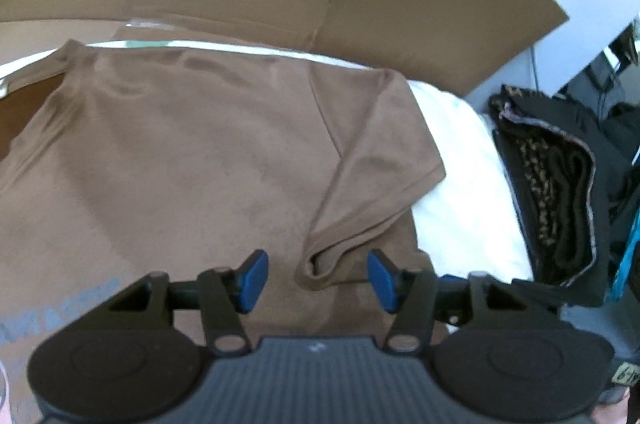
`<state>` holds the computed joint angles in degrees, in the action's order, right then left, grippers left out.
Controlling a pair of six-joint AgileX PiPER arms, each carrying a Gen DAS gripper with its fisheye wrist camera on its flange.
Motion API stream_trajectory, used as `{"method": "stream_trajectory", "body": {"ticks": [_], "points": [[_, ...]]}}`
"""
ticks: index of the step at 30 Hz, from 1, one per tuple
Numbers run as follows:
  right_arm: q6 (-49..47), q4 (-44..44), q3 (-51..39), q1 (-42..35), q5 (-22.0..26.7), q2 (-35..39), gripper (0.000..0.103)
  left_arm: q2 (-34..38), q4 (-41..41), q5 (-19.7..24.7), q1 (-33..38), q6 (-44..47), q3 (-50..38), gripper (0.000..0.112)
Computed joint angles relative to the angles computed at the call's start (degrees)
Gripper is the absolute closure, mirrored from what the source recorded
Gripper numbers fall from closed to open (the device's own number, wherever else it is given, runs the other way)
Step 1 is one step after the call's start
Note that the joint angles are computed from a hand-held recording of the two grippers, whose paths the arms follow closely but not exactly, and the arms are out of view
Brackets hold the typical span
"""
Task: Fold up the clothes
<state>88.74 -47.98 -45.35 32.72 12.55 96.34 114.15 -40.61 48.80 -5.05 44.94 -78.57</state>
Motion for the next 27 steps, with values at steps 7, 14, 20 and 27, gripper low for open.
{"method": "stream_trajectory", "body": {"ticks": [7,14,20,27], "points": [[11.41,-12.68,0.58,1.74,1.96,2.06,0.075,0.77,1.16,0.3,-1.15,0.5,0.16,0.104],[15.5,-16.85,1.91,1.0,0.34,1.64,0.081,-4.17,-3.4,0.12,1.22,1.7,5.17,0.106],[15.73,-16.67,2.31,-0.05,-1.46,1.6,0.082,-8.41,-4.4,-1.15,2.59,0.51,9.98,0.106],[9.98,-10.89,2.42,-1.08,-2.49,1.07,0.082,-9.88,-1.63,-4.19,1.48,-3.06,15.4,0.106]]}}
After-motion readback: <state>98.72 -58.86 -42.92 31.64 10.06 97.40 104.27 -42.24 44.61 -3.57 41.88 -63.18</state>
